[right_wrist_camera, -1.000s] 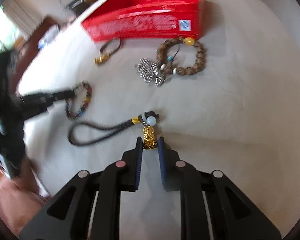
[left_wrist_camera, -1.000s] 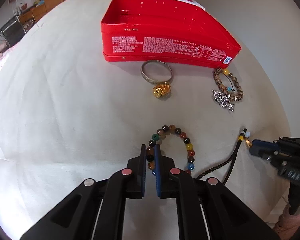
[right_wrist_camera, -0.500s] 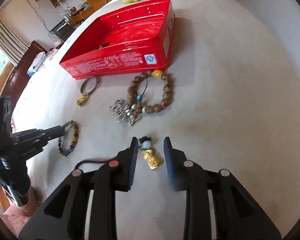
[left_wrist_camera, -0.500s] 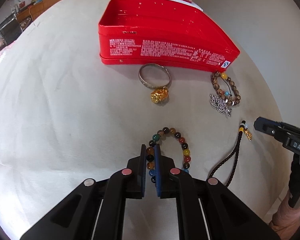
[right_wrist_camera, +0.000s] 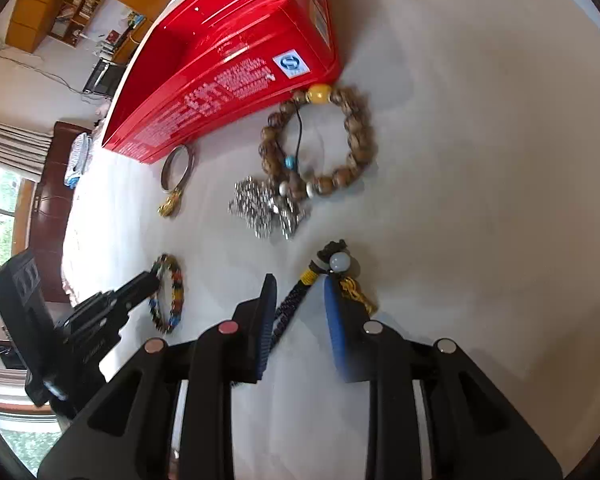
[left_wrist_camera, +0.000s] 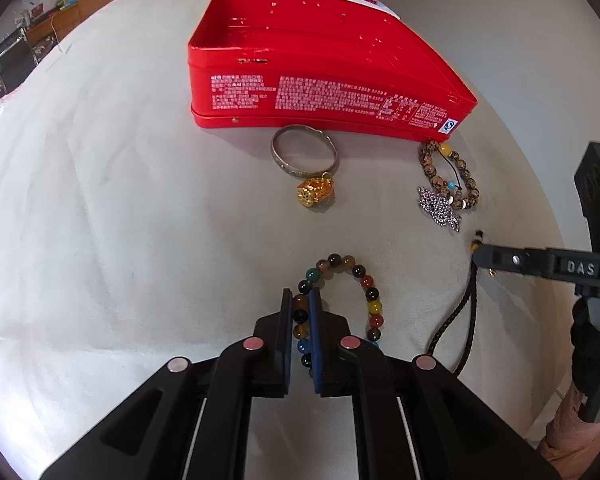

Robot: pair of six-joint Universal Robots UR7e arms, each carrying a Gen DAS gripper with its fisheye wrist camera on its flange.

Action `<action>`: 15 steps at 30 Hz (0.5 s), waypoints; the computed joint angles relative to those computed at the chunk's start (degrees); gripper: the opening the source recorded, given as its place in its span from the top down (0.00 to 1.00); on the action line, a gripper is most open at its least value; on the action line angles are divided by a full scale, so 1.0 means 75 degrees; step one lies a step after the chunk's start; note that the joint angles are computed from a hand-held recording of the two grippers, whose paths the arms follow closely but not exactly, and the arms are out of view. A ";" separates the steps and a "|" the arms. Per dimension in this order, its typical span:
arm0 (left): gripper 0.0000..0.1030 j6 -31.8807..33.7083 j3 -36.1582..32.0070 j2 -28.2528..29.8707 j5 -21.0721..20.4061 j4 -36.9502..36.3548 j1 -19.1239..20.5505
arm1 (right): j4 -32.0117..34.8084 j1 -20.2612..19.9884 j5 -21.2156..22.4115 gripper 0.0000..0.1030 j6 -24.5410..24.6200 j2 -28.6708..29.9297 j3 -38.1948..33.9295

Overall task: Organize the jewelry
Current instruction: 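Grasp the multicolour bead bracelet with the left tool while the right tool grasps the black cord keychain, then carry the bracelet and keychain into the red box and open both tools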

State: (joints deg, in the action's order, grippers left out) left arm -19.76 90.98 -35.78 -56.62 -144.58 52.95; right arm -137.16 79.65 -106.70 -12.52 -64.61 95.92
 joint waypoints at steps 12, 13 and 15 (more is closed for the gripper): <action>0.93 0.0064 -0.0086 -0.0027 -0.0590 -0.0324 0.0216 | -0.0968 0.0169 -0.0512 0.96 -0.0887 0.0008 0.0347; 0.93 0.0074 -0.0039 -0.0071 -0.0616 -0.0410 0.0216 | -0.0868 0.0113 -0.0250 0.96 -0.0927 -0.0113 0.0381; 0.93 0.0108 0.0060 -0.0175 -0.0663 -0.0608 0.0197 | -0.0668 0.0048 0.0101 0.96 -0.0946 -0.0335 0.0413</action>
